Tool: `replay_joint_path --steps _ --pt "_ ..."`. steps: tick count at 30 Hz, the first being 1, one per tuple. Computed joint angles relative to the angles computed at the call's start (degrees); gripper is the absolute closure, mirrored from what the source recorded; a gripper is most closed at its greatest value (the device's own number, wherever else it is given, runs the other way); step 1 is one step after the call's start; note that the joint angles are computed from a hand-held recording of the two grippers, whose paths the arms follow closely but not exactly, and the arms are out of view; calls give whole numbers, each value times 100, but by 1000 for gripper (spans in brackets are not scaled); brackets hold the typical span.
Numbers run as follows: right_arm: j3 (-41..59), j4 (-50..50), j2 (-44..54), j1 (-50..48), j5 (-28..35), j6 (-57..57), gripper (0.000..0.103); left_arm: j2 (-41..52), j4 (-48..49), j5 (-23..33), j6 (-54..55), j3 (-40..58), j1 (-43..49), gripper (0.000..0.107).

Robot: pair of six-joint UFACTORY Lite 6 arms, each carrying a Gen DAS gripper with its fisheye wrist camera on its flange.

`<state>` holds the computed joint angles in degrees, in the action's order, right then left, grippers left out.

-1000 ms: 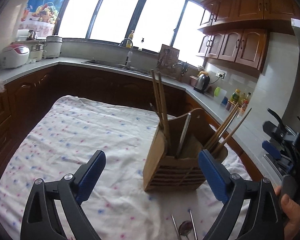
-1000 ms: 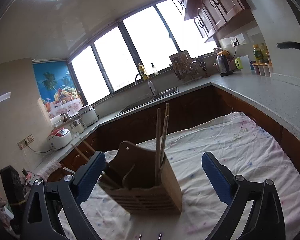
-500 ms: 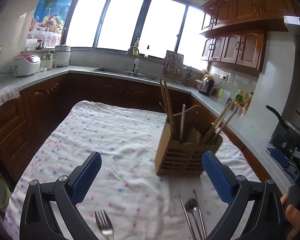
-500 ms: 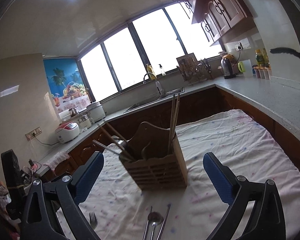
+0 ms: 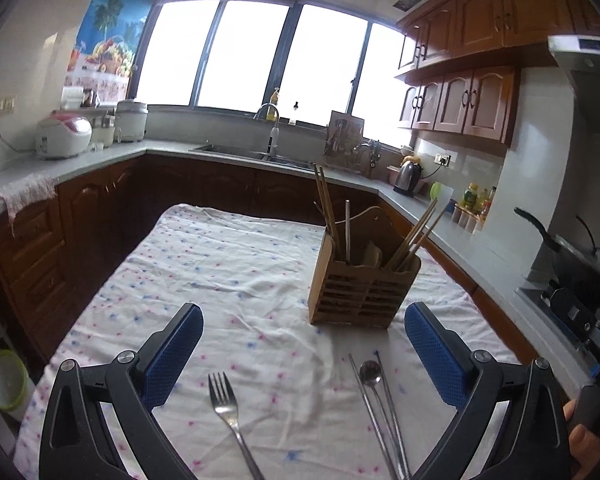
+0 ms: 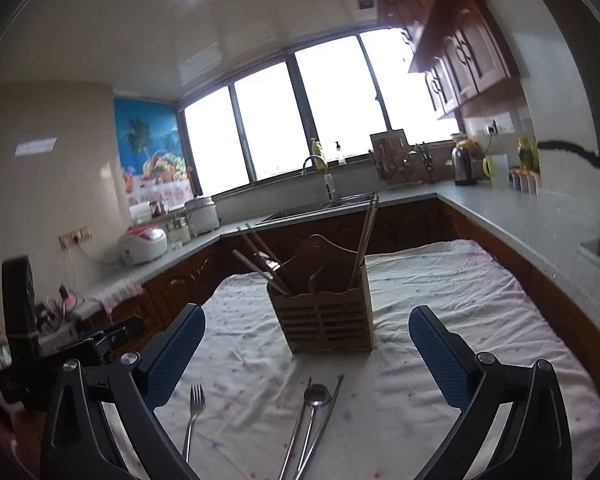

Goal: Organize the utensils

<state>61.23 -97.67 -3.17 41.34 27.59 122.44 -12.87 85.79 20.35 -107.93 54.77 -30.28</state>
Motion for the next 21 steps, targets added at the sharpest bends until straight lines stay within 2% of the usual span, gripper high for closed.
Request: replay_joint_path --steps 5,9,11,13,21 --pt "-242 134 -223 583 669 -293 0 -463 -71 1008 204 -408 -752 5" --pt "-780 -404 -206 988 1332 420 0 -565 367 1791 -304 -949 -1334 5" --pt "-1022 -575 -72 1143 1666 768 0 -660 634 1752 -763 -1285 -1420 5" --pt "-1181 -729 53 1178 1745 1039 0 -602 807 1782 -1094 -1456 -1487 5" --pt "-1690 -866 161 1339 1938 1668 0 -390 892 2111 -1419 -1688 -1654 5"
